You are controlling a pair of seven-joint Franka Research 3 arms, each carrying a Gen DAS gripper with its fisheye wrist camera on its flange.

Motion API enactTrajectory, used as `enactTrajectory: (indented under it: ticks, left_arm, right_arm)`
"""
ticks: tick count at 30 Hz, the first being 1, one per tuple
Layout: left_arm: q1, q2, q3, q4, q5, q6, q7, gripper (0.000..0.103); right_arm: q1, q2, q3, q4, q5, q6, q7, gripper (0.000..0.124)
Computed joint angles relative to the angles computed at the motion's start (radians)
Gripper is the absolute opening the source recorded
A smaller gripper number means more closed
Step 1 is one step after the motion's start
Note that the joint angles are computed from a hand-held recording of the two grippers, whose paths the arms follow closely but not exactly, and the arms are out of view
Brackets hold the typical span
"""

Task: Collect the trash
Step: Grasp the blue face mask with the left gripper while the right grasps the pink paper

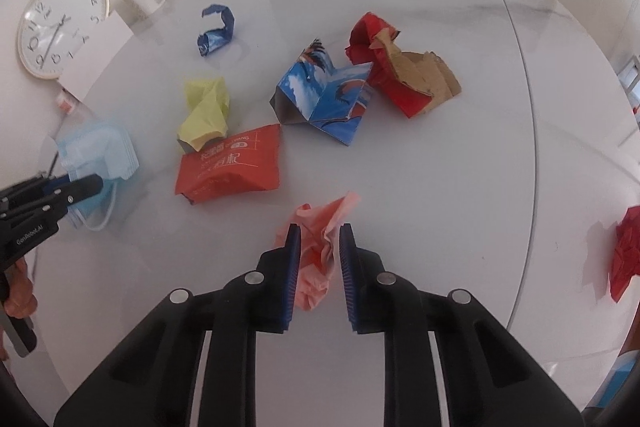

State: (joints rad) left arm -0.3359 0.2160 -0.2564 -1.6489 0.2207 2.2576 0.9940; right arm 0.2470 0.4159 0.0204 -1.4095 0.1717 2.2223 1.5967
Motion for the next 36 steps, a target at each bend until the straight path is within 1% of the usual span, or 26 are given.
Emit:
enactTrajectory:
  ticks: [6, 9, 10, 13, 14, 16, 18, 21, 25, 26, 27, 28, 29, 30, 33, 36]
  left_arm:
    - [0.009, -0.075, -0.018, -0.059, -0.081, 0.031, 0.03, 0.022]
    - [-0.002, -0.103, -0.023, -0.074, -0.077, 0.031, 0.029, 0.022]
    - [-0.006, -0.11, -0.024, -0.078, -0.073, 0.03, 0.025, 0.022]
    - [-0.018, -0.124, -0.028, -0.086, -0.063, 0.026, 0.011, 0.022]
    - [-0.02, -0.127, -0.029, -0.088, -0.062, 0.025, 0.009, 0.022]
    - [-0.022, -0.135, -0.03, -0.1, -0.07, 0.03, 0.006, 0.022]
    - [-0.024, -0.14, -0.031, -0.108, -0.076, 0.031, 0.008, 0.022]
    - [-0.025, -0.144, -0.032, -0.119, -0.084, 0.029, 0.013, 0.022]
    - [-0.025, -0.149, -0.031, -0.13, -0.09, 0.032, 0.017, 0.022]
    - [-0.023, -0.151, -0.03, -0.133, -0.096, 0.034, 0.021, 0.022]
    - [-0.023, -0.152, -0.03, -0.136, -0.099, 0.037, 0.022, 0.022]
    - [-0.022, -0.153, -0.029, -0.139, -0.1, 0.039, 0.022, 0.022]
    - [-0.021, -0.155, -0.029, -0.142, -0.102, 0.04, 0.025, 0.022]
    - [-0.021, -0.156, -0.029, -0.145, -0.102, 0.041, 0.027, 0.022]
    - [-0.02, -0.157, -0.029, -0.146, -0.108, 0.041, 0.031, 0.022]
    - [-0.021, -0.161, -0.031, -0.152, -0.112, 0.049, 0.039, 0.022]
  right_arm:
    - [-0.022, -0.104, 0.003, -0.113, 0.043, 0.045, -0.015, 0.02]
    - [-0.035, -0.158, 0.003, -0.18, 0.065, 0.07, -0.028, 0.021]
    - [-0.043, -0.164, 0.006, -0.189, 0.087, 0.071, -0.041, 0.021]
    - [-0.045, -0.15, 0.007, -0.179, 0.097, 0.077, -0.044, 0.022]
    - [-0.047, -0.133, 0.011, -0.161, 0.11, 0.075, -0.046, 0.024]
    - [-0.044, -0.118, 0.012, -0.151, 0.113, 0.084, -0.045, 0.049]
    - [-0.037, -0.093, 0.014, -0.124, 0.107, 0.078, -0.043, 0.061]
    - [-0.017, -0.044, 0.011, -0.068, 0.074, 0.056, -0.017, 0.07]
    - [0.012, 0.004, 0.003, -0.017, 0.022, 0.042, 0.017, 0.07]
    - [0.029, 0.014, -0.007, -0.006, -0.018, 0.039, 0.035, 0.07]
    - [0.037, 0.022, -0.009, 0.003, -0.037, 0.033, 0.037, 0.064]
    - [0.038, 0.027, -0.008, 0.009, -0.044, 0.028, 0.037, 0.042]
    - [0.044, 0.037, -0.011, 0.024, -0.062, 0.009, 0.041, 0.032]
    - [0.046, 0.041, -0.011, 0.029, -0.068, 0.004, 0.041, 0.018]
    - [0.044, 0.034, -0.008, 0.021, -0.078, 0.005, 0.02, 0.017]
    - [0.022, 0.003, 0.004, -0.015, -0.031, 0.016, 0.006, 0.017]
